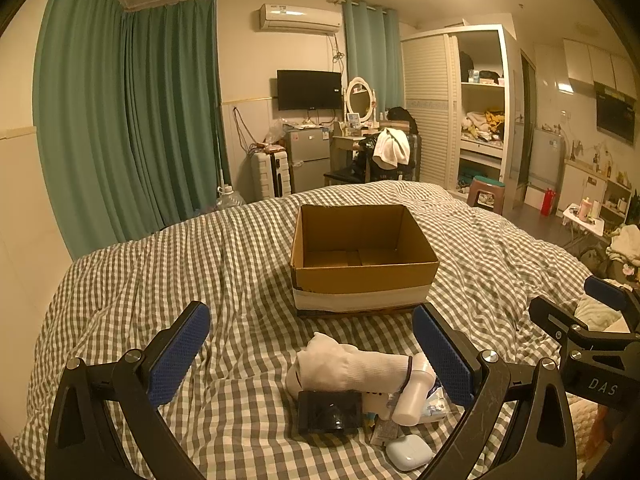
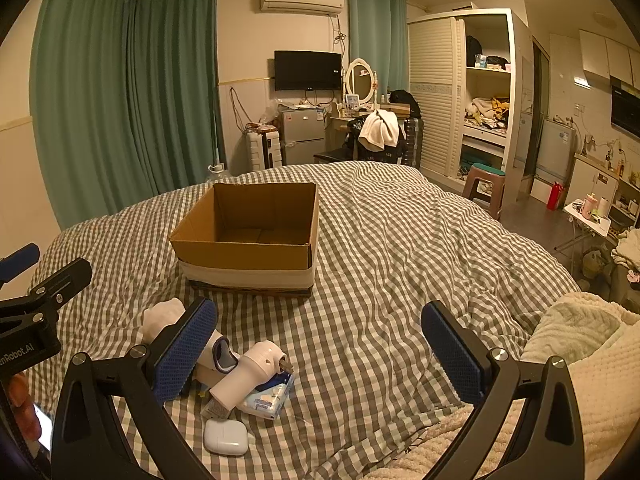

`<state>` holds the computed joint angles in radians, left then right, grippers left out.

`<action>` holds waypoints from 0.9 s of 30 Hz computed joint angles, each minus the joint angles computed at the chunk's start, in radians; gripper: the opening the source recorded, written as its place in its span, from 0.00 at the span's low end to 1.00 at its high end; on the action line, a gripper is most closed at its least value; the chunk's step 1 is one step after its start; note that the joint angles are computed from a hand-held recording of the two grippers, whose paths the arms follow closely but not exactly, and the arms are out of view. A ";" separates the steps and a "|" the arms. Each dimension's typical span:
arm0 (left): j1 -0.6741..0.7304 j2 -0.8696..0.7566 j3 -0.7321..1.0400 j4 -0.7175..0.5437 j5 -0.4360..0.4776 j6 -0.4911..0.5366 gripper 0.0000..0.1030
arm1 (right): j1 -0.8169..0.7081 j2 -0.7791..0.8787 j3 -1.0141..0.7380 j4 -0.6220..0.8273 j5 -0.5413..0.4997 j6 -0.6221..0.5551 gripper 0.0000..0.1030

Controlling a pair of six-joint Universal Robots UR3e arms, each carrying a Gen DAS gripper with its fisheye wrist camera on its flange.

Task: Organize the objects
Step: 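Move both tools toward the pile of items beside the box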

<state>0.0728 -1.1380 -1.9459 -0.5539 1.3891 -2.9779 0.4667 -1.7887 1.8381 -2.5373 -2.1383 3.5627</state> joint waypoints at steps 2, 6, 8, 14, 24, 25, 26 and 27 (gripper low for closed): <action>-0.001 0.001 -0.001 0.002 0.002 -0.001 1.00 | 0.000 0.000 0.000 0.000 0.001 0.001 1.00; 0.003 0.006 -0.012 0.008 0.000 0.001 1.00 | 0.000 0.000 0.001 0.001 0.000 0.001 1.00; 0.004 0.009 -0.018 0.011 0.003 0.003 1.00 | 0.004 0.004 -0.003 0.005 -0.006 0.006 1.00; 0.016 0.011 -0.020 0.005 0.000 0.006 1.00 | 0.006 0.006 -0.011 0.018 -0.006 0.015 1.00; 0.011 0.004 -0.014 0.006 0.014 0.009 1.00 | 0.012 0.007 -0.017 0.022 -0.032 0.032 1.00; 0.012 0.003 -0.011 0.005 0.014 0.009 1.00 | 0.013 0.004 -0.017 0.025 -0.037 0.036 1.00; 0.012 0.002 -0.009 0.004 0.015 0.010 1.00 | 0.014 0.003 -0.020 0.030 -0.041 0.041 1.00; 0.012 0.000 -0.007 0.003 0.015 0.010 1.00 | 0.015 0.001 -0.024 0.036 -0.041 0.042 1.00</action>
